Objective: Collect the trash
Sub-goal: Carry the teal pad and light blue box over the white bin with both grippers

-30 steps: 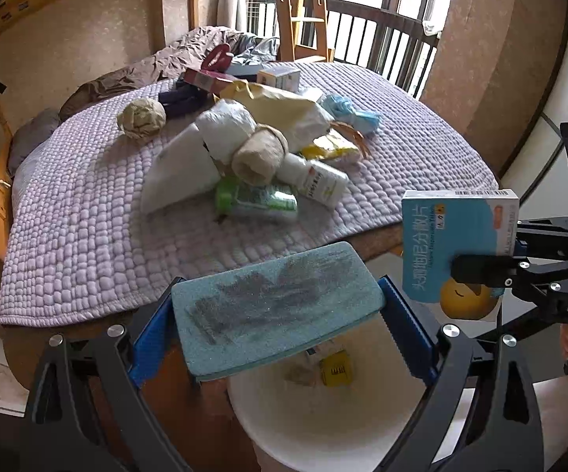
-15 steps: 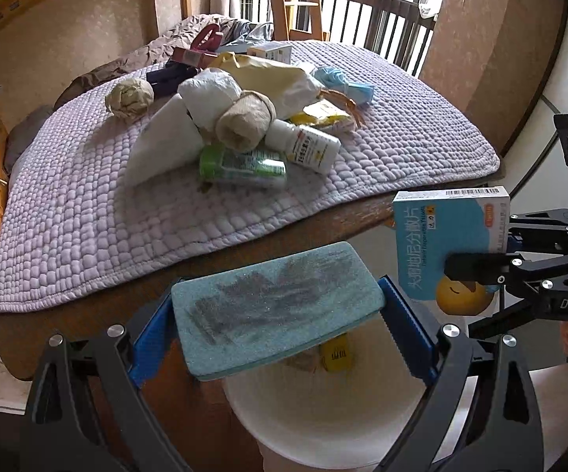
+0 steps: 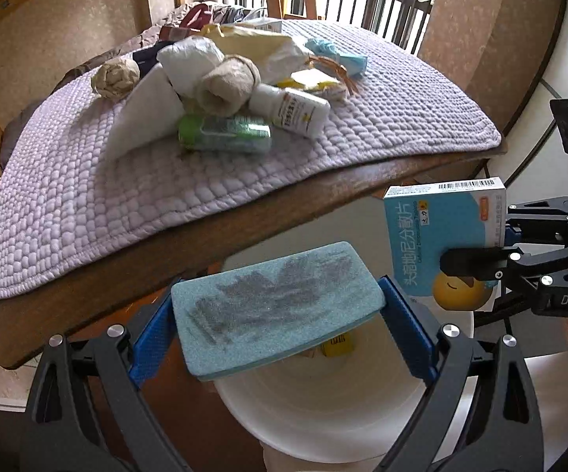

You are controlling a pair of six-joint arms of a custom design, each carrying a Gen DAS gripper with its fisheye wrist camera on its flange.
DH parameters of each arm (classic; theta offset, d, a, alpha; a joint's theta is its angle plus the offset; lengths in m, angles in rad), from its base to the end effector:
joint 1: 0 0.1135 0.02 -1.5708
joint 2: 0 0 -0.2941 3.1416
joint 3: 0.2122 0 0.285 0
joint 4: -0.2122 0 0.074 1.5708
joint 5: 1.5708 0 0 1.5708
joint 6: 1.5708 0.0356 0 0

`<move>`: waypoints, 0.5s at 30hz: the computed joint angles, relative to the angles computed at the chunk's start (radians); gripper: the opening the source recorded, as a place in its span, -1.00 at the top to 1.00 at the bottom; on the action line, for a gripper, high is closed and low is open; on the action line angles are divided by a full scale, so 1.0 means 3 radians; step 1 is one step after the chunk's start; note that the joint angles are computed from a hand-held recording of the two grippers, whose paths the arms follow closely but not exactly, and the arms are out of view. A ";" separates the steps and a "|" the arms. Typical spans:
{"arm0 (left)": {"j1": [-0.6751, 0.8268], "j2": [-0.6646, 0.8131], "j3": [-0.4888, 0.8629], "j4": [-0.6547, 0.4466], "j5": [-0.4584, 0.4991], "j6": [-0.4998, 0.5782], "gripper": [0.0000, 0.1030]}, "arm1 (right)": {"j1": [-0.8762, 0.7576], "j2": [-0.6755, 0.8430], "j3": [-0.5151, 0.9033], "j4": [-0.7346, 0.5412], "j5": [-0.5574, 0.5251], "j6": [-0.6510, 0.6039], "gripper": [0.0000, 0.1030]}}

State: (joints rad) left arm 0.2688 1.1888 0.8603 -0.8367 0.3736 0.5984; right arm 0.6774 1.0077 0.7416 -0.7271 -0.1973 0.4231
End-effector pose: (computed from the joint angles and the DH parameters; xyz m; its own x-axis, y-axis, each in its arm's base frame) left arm 0.2307 0.0501 0.2549 -0.7930 0.3256 -0.5149 0.4095 0.9107 -0.0548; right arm 0.1570 0.1352 0.2556 -0.8818 -0.1926 -0.4304 -0.3684 0.8511 0.3739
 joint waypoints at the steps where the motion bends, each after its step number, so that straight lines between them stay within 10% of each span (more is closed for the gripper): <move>1: -0.0002 0.0000 -0.0013 0.0004 -0.0008 0.0004 -0.87 | 0.0017 0.0011 -0.0010 0.0018 0.0006 0.0018 0.59; 15: -0.0071 0.0024 -0.0184 0.0085 -0.0121 0.0006 -0.87 | 0.0059 0.0255 -0.0069 0.0239 -0.0031 0.0068 0.59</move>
State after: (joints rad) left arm 0.2475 1.1961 0.8051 -0.8113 0.3374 0.6001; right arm 0.6951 1.0841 0.7208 -0.6554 -0.2065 0.4434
